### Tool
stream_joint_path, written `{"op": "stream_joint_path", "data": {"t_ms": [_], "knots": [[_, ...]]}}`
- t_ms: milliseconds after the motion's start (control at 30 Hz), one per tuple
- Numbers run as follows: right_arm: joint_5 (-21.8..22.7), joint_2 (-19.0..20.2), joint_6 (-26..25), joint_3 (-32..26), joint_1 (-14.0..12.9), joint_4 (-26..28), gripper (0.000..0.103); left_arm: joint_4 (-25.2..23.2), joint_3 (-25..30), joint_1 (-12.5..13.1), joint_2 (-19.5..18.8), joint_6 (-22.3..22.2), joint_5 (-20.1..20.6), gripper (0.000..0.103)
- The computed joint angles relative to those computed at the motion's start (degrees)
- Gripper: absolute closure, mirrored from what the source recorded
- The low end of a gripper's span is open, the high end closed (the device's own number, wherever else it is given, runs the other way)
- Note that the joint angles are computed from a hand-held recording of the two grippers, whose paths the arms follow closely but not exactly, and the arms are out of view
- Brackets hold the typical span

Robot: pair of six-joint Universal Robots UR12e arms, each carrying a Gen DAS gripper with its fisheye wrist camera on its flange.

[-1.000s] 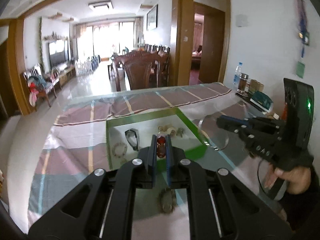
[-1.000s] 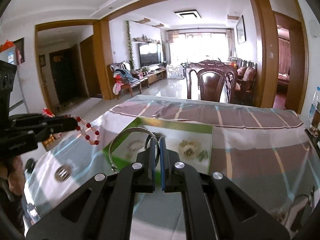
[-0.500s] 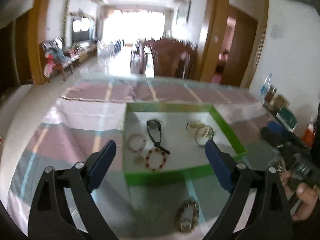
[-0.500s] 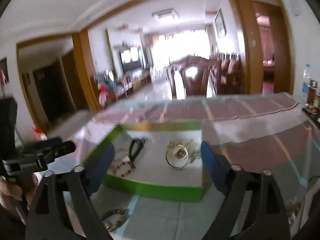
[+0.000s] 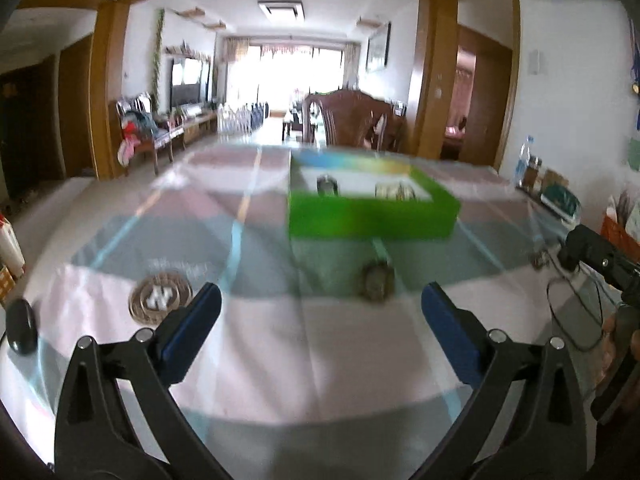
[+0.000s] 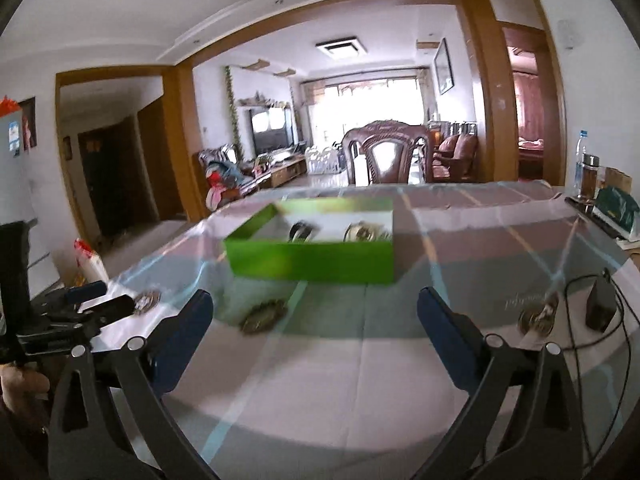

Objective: Organize jewelry

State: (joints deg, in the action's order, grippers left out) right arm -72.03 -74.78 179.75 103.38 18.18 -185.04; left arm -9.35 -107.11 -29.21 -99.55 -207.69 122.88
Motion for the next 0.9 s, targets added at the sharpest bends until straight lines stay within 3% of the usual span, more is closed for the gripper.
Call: {"op": "stream_joint_path", "data": {"t_ms": [167, 900], "knots": [[0.5, -0.1, 0.1, 0.2, 0.4, 1.6, 0.003, -1.7, -0.5, 0.2, 0.3, -1.8, -2.4, 0.004], [0.9, -0.4, 1.5, 1.4, -0.1, 1.3, 0.003, -3.0, 1.2, 0.1, -0.8, -0.3, -4.1, 0.004]]}}
